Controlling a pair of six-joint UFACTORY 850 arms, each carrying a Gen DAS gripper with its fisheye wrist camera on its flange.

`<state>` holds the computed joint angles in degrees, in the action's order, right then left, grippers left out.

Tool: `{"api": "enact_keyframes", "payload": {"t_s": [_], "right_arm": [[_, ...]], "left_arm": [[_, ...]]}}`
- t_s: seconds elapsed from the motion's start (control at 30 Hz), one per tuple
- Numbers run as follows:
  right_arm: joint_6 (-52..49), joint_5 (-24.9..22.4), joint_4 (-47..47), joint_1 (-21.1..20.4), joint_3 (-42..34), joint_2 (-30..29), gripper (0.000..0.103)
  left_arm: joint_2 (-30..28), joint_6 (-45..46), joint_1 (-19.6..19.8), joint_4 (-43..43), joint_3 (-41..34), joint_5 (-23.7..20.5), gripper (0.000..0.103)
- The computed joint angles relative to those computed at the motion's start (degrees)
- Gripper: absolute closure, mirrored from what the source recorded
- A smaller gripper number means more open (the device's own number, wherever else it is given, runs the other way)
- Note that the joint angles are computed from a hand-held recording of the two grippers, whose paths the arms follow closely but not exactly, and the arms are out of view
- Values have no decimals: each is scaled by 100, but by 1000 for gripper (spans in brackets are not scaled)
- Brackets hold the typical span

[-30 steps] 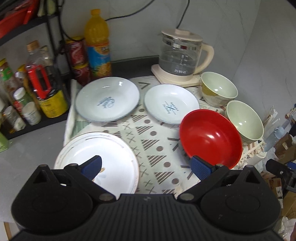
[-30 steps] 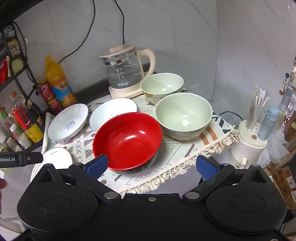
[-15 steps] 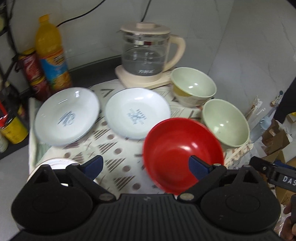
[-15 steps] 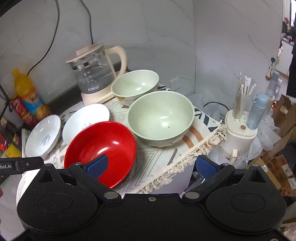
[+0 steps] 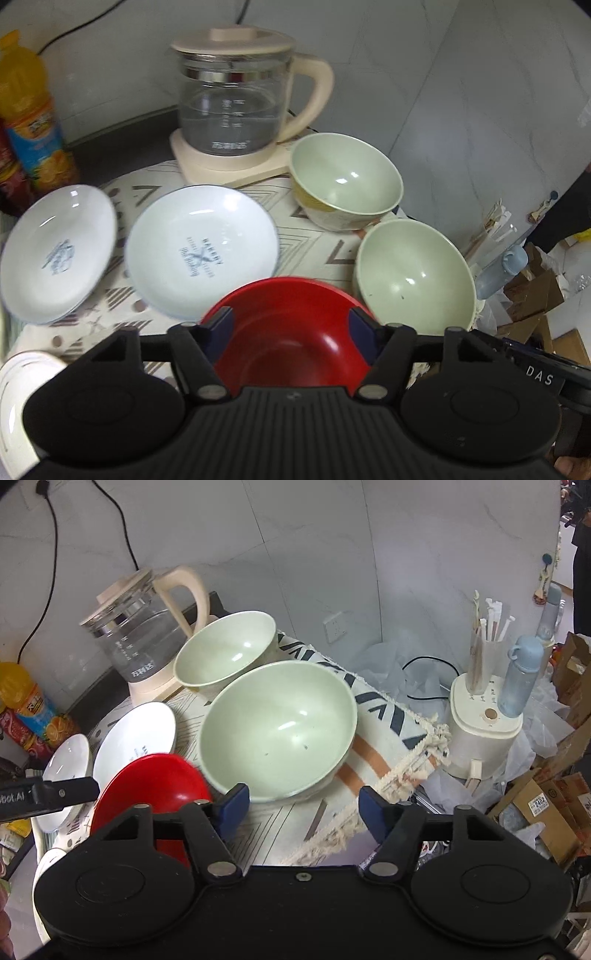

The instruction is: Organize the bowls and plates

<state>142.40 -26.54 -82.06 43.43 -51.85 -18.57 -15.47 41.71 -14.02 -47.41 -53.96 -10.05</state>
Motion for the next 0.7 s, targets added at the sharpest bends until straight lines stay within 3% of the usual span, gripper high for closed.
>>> {"api": "enact_keyframes", "payload": {"t_s": [0.33, 0.7], "right_arm": [[246, 641, -804, -645, 67, -98, 57], [794, 1337, -1860, -1071, -19, -362, 81]], "left_arm": [[-696, -659, -360, 329, -685, 47, 51], [-1191, -1558, -493, 905, -1069, -85, 78]]}}
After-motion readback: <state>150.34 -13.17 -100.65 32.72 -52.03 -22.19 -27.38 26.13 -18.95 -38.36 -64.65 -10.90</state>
